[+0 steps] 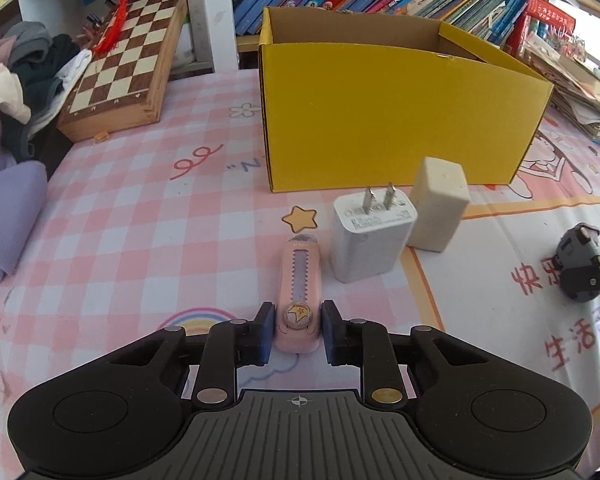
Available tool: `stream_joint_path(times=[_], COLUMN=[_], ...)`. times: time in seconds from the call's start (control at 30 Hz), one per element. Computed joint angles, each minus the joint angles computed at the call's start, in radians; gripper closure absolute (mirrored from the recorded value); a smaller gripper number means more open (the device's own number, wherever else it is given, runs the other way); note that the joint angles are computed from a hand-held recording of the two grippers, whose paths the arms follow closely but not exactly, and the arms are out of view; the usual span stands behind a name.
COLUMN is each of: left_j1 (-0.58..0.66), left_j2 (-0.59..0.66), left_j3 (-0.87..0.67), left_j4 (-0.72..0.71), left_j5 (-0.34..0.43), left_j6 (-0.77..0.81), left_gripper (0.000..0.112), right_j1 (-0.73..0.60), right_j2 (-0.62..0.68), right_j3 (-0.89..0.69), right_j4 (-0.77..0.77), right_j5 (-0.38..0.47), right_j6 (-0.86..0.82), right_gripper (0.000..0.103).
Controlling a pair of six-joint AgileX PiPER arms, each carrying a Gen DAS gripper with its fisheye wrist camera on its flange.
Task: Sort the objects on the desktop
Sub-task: 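Grasp the pink stick with the left tool while the right tool grasps the blue-grey toy car, then carry the pink stick with the left tool while the right tool carries the toy car over the box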
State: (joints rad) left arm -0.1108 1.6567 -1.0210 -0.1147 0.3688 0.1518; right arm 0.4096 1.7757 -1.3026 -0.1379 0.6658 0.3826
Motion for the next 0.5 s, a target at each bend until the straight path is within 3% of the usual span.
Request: stream_joint_path(times=[0.5], left_j1=[0.03], left_j2=[-0.134], left_j3=[0.07], left_j4=[-0.152], left_j5=[-0.001], left_j6=[0.155], left_gripper=[0.089], right_j1=[0.054], right_j2=[-0.102], right_j3=[0.085], right_j4=[-0.041], right_j5=[-0.028], right_j6=[0.107], right_gripper=[0.063])
